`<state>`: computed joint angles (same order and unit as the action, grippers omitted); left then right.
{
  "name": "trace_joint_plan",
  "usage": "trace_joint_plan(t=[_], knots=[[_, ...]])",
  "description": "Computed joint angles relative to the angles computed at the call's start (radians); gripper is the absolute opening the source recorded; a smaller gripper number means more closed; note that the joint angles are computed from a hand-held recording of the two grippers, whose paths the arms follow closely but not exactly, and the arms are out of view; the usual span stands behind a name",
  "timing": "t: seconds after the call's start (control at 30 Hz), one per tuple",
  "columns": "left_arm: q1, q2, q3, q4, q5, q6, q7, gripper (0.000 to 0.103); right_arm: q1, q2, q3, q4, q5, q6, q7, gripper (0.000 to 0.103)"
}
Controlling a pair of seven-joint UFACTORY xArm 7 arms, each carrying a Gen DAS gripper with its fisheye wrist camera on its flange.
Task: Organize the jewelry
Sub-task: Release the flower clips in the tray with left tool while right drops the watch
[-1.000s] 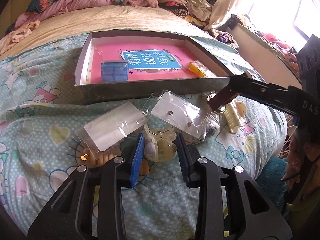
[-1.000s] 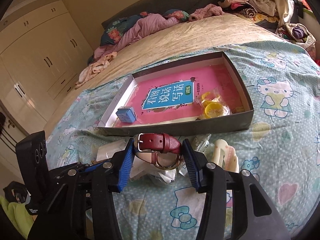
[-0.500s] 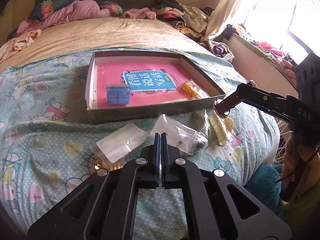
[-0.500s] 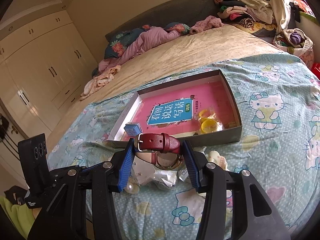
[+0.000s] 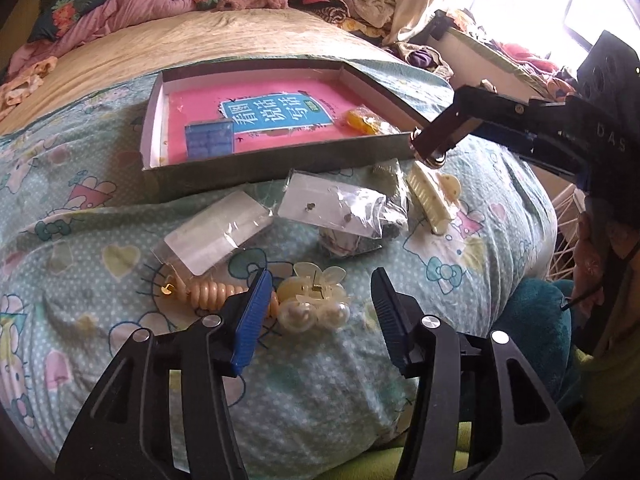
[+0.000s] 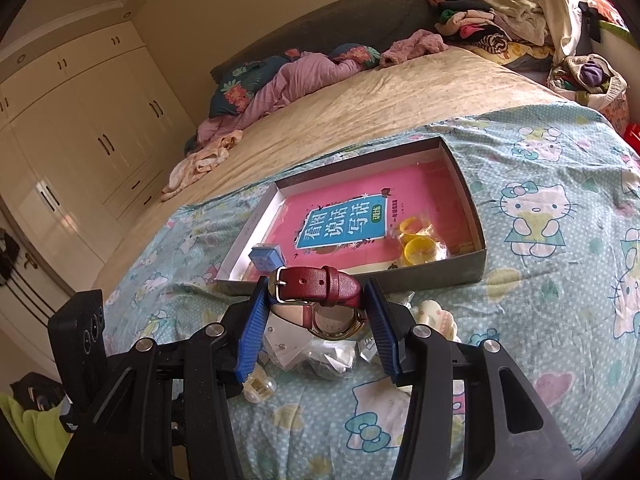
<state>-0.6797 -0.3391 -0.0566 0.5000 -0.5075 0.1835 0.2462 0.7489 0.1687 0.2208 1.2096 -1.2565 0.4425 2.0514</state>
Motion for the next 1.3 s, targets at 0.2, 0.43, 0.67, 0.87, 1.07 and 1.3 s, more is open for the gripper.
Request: trace_joint_plan(t=[0.2,0.43,0.67,0.87,1.07,1.3], knots=[[0.062,0.081,-0.073,0.020,0.090,-0.040,-0.074,0.043,0.000,-0.005,0.000,0.003,-0.012,0.005,0.005,0.046],[0.046,0.058,-0.047,0.016,0.133,-0.072,-0.102,0.024,-0.010,-0.001,-0.002,0.024,-0.001,-0.002,-0.033,0.046],[-0.011,0.016,0.034,0.059,0.082,-0.089,-0.051,0.024,-0.019,0.007,-0.015,0.056,0.010,-0.010,-0.083,0.046],[0.031,0.081,0.033,0.145,0.095,-0.124,-0.063,0.024,-0.033,0.009,-0.030,0.073,0.020,-0.010,-0.116,0.046],[0.068,0.175,0.017,0.230,0.072,-0.139,-0.058,0.024,-0.056,0.003,-0.038,0.068,0.054,-0.003,-0.156,0.046],[0.146,0.270,-0.060,0.299,0.073,-0.147,-0.077,0.024,-0.083,0.001,-0.053,0.048,0.065,-0.005,-0.144,0.046]])
